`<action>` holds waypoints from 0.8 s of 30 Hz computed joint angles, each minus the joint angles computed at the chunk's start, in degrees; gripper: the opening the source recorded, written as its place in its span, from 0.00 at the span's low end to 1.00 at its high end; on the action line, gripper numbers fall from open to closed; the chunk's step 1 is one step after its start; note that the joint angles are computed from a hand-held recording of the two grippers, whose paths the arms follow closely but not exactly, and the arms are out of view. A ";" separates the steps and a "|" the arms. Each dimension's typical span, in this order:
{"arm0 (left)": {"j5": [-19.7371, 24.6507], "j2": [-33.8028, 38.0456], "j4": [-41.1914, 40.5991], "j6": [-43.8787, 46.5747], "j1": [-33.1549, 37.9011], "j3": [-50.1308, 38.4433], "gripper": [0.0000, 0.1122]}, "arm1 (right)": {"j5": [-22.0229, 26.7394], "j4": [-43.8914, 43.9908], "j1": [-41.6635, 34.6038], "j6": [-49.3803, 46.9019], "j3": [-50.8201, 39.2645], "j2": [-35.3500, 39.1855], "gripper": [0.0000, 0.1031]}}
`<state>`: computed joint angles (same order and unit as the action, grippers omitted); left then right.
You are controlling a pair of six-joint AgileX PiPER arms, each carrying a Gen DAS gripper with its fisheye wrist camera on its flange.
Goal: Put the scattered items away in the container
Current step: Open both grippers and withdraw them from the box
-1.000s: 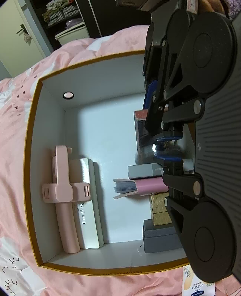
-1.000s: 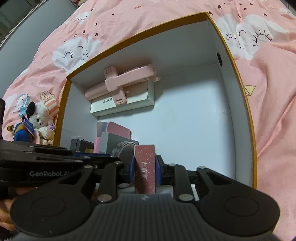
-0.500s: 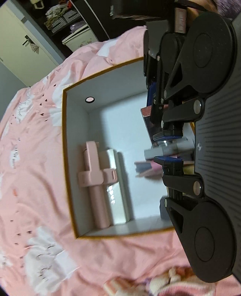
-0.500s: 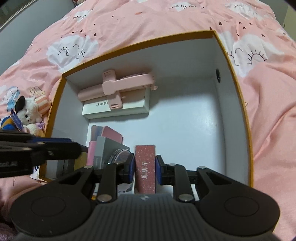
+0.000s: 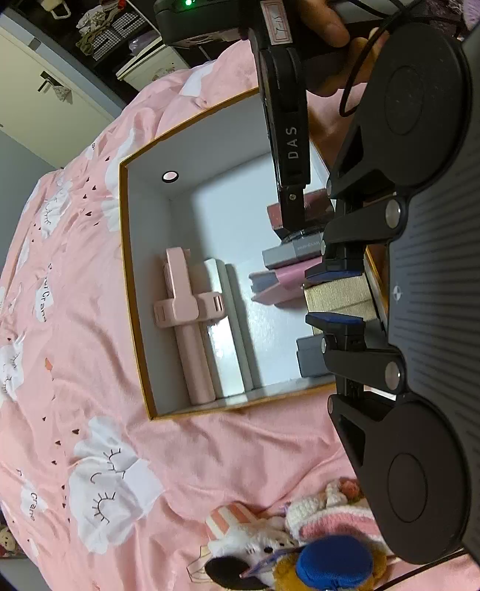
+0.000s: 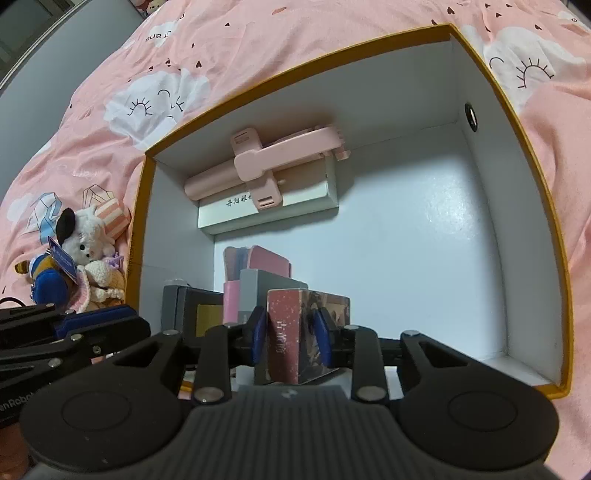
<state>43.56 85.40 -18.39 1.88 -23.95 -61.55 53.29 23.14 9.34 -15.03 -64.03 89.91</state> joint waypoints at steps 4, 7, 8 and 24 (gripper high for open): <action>-0.94 -1.50 -0.41 0.95 1.04 1.88 0.18 | -0.27 1.01 -0.54 0.12 0.77 -0.49 0.36; -1.33 -1.75 -0.18 1.05 1.41 2.62 0.19 | -1.23 1.07 -0.49 0.42 1.84 -0.69 0.37; -1.40 -1.80 -0.09 1.05 1.46 2.80 0.19 | -1.58 0.94 -0.50 0.44 2.21 -0.76 0.37; -7.15 -9.27 12.81 -12.25 -1.83 8.39 0.26 | -18.56 0.90 5.44 -4.91 14.68 -16.81 0.55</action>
<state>36.41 76.13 -5.58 -10.37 -25.78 -53.15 34.73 24.04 14.79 -19.94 -49.35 73.10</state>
